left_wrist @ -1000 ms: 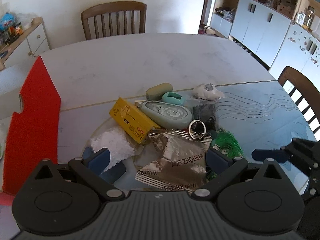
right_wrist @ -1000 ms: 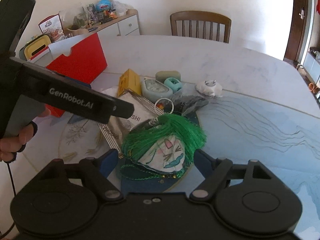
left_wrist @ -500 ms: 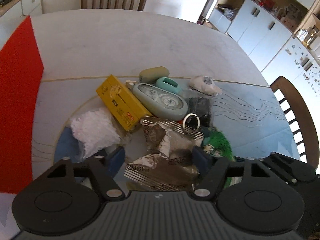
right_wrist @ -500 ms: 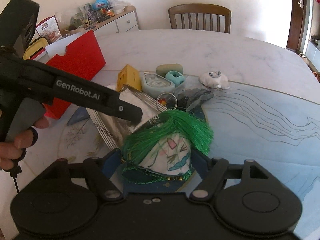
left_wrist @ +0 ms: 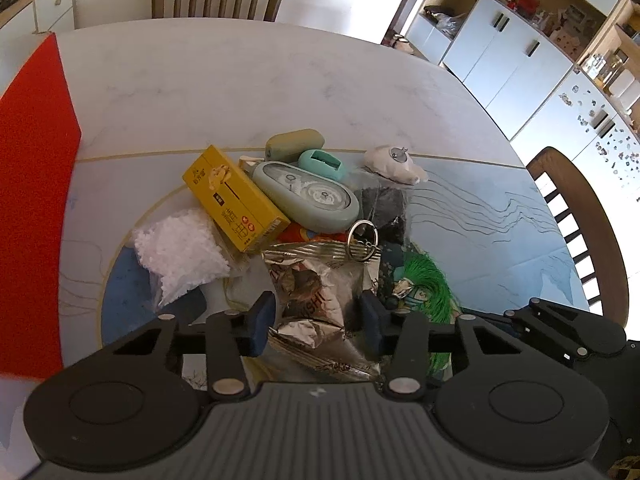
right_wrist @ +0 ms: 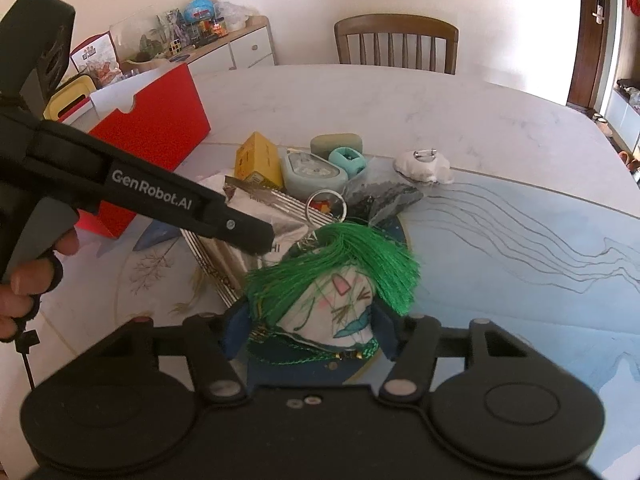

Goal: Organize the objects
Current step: 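Grasp the green-haired doll with right tool while left tool reaches the foil packet, then grasp the silver foil packet with left tool while right tool lifts the doll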

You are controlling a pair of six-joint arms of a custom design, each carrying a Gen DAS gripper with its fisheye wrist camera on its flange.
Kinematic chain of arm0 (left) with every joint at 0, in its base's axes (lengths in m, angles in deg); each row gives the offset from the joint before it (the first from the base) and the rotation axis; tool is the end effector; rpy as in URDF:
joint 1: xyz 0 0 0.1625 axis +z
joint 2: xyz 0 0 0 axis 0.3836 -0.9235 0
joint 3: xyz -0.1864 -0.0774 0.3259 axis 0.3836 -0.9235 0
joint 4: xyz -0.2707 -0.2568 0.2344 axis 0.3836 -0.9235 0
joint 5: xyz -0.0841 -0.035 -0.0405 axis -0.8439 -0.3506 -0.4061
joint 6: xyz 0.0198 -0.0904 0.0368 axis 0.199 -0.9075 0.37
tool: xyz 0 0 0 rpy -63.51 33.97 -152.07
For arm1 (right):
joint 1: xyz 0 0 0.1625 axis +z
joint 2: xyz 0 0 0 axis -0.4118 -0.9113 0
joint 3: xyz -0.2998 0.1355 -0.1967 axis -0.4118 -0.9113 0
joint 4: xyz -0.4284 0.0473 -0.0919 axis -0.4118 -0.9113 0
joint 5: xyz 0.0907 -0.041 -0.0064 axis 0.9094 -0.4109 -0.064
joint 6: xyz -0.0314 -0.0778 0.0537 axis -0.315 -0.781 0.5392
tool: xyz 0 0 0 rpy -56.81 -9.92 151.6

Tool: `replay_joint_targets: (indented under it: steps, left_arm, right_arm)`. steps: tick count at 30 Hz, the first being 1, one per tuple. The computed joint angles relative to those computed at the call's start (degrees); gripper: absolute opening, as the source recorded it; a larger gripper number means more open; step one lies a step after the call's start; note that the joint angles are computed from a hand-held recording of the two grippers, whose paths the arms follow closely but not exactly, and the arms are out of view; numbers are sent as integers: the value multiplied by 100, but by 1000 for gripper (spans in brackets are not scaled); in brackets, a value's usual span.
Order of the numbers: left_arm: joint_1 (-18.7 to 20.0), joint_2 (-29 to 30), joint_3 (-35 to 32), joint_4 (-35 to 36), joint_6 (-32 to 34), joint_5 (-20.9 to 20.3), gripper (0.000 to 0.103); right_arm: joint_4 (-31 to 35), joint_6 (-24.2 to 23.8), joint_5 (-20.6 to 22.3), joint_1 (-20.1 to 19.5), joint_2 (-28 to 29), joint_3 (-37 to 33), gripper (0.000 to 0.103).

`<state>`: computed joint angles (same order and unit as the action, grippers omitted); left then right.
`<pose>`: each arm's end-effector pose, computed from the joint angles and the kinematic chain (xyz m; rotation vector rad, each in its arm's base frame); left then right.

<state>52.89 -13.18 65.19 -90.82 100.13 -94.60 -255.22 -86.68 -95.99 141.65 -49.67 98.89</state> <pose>-0.0004 -0.6631 0.3301 0.7923 2.6580 -0.3334 0.3781 -0.5769 -0.1026 0.4474 -2.4339 0.8132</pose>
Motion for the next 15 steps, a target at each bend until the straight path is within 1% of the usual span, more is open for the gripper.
replay_joint_targets:
  steps: [10,15]
  left_arm:
    - [95,-266,5,296,-134,-175,36]
    - [149,-458,27,464,-152,-279,34]
  right_arm:
    - [-170,312,-86,172,-313,389,60]
    - [-262,352,-128,307,-390,465,60]
